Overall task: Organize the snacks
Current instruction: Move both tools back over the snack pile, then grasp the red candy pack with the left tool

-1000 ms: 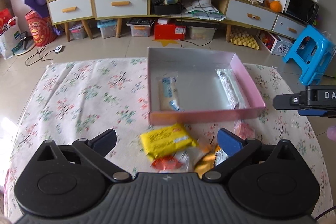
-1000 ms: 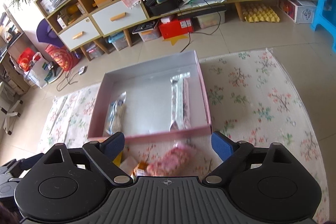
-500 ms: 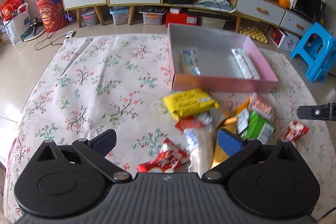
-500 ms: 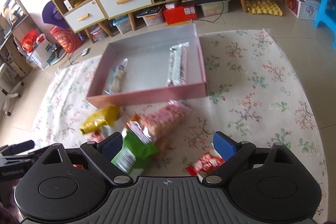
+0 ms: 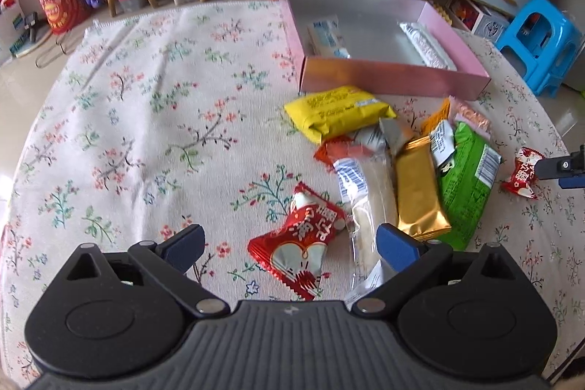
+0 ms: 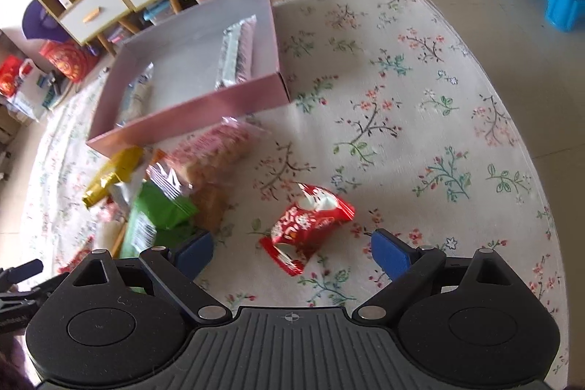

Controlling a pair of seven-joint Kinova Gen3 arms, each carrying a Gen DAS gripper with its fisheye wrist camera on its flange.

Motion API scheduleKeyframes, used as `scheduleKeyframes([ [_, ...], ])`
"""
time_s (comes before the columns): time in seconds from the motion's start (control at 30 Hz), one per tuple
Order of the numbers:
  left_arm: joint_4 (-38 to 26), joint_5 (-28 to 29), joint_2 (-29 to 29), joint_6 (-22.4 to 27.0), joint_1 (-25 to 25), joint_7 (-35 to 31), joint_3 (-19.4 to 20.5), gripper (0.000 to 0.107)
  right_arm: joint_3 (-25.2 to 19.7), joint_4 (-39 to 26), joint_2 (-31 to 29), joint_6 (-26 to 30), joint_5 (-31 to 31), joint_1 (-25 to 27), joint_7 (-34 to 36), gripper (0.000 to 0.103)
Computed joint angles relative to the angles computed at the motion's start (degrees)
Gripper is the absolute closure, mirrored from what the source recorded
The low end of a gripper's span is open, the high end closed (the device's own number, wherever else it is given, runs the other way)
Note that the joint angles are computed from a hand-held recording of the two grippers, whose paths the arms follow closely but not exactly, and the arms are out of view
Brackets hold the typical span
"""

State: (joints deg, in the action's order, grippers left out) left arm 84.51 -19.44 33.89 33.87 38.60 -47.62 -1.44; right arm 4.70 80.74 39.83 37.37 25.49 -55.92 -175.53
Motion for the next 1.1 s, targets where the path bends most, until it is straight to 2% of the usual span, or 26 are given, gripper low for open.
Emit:
scheduleKeyframes([
  [0.3,-3.36,2.53,2.35,4.51,-1.91,-3.29,1.87,0.021,-2.15,-0.73,1.38,-1.59,-5.03,3.13,2.14,0.008],
  [0.6,-3.58,4.27,2.67,5.18,-2.87,-3.33,2.09,0.037,-2.05,-1.19,2.59,-2.33,-9.10,4.06,2.53,0.008],
  [0.73,-3.76,4.25,2.79,5.29,-2.59,-2.94,1.67,0.044,-1.33,-1.94,3.18,-1.55,-9.22,3.51,2.23,0.008],
  [0.9,-2.98,5.16,2.26,3.96,-3.28,-2.23,1.84,0.061,-0.58,-3.31,3.83,0.21,-8.13,2.50,1.75,0.009],
  [1.1,-2.77,5.50,2.03,3.69,-3.37,-1.07,1.63,0.066,0.06,-3.59,3.98,0.70,-6.98,1.79,0.13,0.011],
])
